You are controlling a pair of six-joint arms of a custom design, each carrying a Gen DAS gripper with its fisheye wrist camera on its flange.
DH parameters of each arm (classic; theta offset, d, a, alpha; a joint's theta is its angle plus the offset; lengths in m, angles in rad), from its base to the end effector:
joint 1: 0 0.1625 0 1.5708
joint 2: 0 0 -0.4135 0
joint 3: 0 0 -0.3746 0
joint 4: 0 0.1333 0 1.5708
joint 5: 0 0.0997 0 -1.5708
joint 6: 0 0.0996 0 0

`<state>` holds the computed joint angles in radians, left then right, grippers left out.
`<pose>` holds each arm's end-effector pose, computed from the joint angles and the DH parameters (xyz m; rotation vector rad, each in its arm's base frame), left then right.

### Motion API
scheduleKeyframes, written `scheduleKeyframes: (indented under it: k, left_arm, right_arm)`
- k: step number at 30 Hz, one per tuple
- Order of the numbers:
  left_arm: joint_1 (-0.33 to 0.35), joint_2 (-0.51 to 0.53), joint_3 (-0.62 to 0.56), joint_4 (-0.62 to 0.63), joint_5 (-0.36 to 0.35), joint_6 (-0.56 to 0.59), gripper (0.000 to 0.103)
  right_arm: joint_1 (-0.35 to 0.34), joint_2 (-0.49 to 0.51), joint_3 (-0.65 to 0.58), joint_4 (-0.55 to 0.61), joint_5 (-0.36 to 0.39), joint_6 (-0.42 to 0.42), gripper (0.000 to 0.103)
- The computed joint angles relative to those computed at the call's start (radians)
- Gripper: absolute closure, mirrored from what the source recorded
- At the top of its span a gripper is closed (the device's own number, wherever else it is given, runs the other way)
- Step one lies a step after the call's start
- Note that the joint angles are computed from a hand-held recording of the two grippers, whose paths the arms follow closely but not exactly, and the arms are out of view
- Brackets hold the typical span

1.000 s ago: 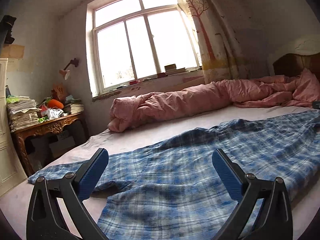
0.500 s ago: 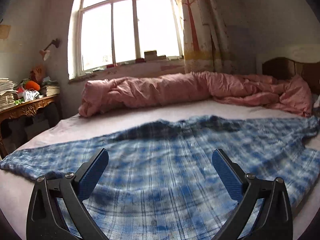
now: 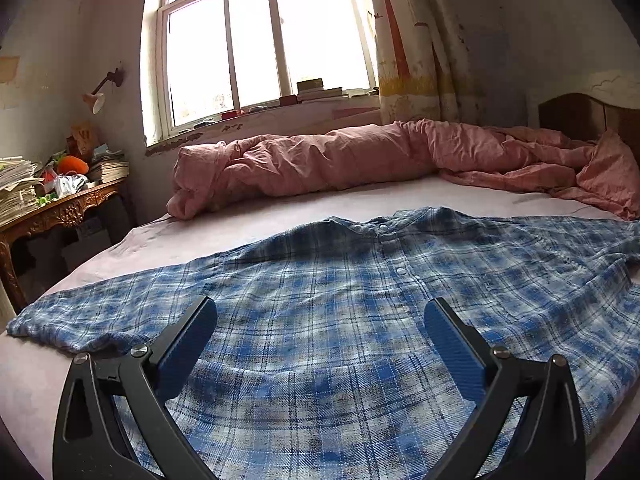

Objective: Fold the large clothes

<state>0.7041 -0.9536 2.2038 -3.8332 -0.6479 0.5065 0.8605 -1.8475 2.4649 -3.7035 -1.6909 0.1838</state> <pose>-0.2138 -0.4607 0.1969 0.8724 1.9658 -1.3152 -0.1015 -0.3041 0.4375 -0.9696 -1.7586 1.7999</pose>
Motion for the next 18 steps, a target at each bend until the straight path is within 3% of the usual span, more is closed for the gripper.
scheduleKeyframes:
  k: [2, 3, 4, 5, 7, 9, 10, 12, 14, 18]
  left_arm:
    - [0.006, -0.006, -0.005, 0.033, 0.004, -0.026, 0.0]
    - [0.012, -0.009, -0.01, 0.057, 0.007, -0.046, 0.0]
    - [0.018, -0.015, -0.013, 0.082, 0.005, -0.068, 0.0]
    - [0.024, -0.021, -0.015, 0.1, 0.001, -0.086, 0.0]
    - [0.031, -0.032, -0.015, 0.112, -0.009, -0.112, 0.0]
    - [0.034, -0.039, -0.015, 0.121, -0.013, -0.128, 0.0]
    - [0.035, -0.04, -0.016, 0.127, -0.01, -0.134, 0.0]
    - [0.033, -0.033, -0.017, 0.117, 0.01, -0.137, 0.0]
    - [0.023, -0.015, -0.022, 0.067, 0.062, -0.124, 0.0]
    - [0.031, -0.029, -0.019, 0.063, 0.056, -0.149, 0.0]
  right_arm:
    - [0.083, 0.055, -0.04, -0.018, -0.137, -0.063, 0.033]
    - [0.096, 0.072, -0.055, -0.017, -0.152, -0.09, 0.033]
    - [0.094, 0.073, -0.059, -0.004, -0.152, -0.091, 0.04]
    - [0.085, 0.062, -0.057, 0.007, -0.147, -0.083, 0.064]
    - [0.031, 0.028, -0.037, 0.026, -0.057, -0.037, 0.091]
    - [0.027, 0.025, -0.024, -0.006, -0.042, -0.028, 0.093]
    - [0.047, 0.032, -0.02, -0.05, -0.054, -0.069, 0.095]
    - [0.144, 0.065, -0.025, -0.132, -0.148, -0.195, 0.096]
    - [0.315, 0.147, -0.052, -0.246, -0.322, -0.383, 0.096]
    - [0.62, 0.29, -0.107, -0.383, -0.584, -0.582, 0.097]
